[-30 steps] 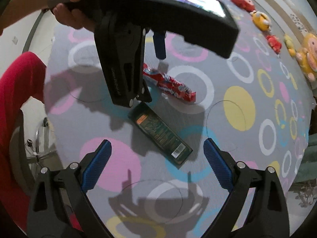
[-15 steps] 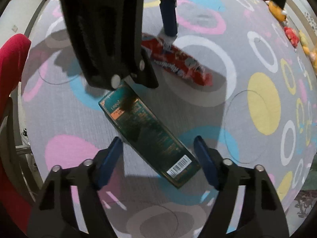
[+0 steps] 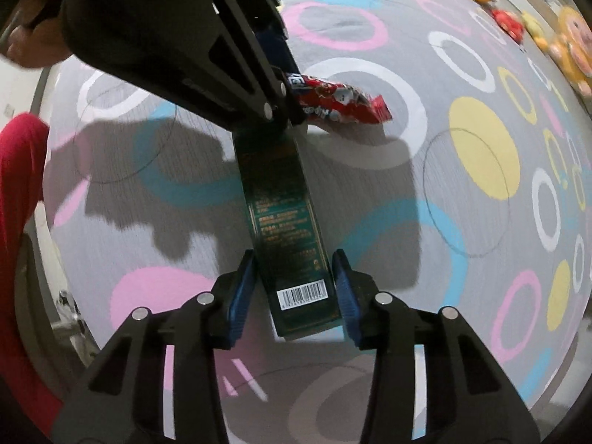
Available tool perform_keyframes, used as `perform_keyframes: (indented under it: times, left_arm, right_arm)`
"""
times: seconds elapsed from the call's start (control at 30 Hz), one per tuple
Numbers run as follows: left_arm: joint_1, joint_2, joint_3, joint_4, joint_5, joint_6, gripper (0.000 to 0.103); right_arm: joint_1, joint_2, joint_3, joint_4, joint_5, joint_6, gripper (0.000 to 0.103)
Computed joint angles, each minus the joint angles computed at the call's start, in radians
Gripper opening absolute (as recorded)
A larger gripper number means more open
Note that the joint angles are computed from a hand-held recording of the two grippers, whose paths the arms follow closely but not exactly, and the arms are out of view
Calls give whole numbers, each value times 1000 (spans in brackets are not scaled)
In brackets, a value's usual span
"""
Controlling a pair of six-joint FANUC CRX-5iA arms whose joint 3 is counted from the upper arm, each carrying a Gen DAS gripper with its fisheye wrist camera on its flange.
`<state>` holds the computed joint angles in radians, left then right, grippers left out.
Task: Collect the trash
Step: 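Lift the dark green box and red candy stick off the bed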
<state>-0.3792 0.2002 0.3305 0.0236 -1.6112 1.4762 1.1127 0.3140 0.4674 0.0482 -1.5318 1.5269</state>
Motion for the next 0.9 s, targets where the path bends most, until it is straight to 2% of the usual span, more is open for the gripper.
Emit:
perform_keyframes:
  times: [0.13, 0.27, 0.63, 0.77, 0.9]
  left_arm:
    - [10, -15, -5, 13, -10, 78, 19]
    - [37, -73, -56, 41, 17, 111, 17]
    - [88, -153, -102, 56, 10, 175, 14]
    - [81, -192, -92, 46, -2, 176, 14]
    - [31, -225, -65, 10, -22, 199, 14]
  right_arm:
    - [28, -34, -43, 29, 19, -135, 38]
    - [70, -77, -82, 64, 39, -268, 38]
    - [137, -181, -177, 169, 72, -549, 37]
    - [141, -190, -154, 214, 64, -586, 37]
    - [154, -198, -138, 270, 54, -616, 37]
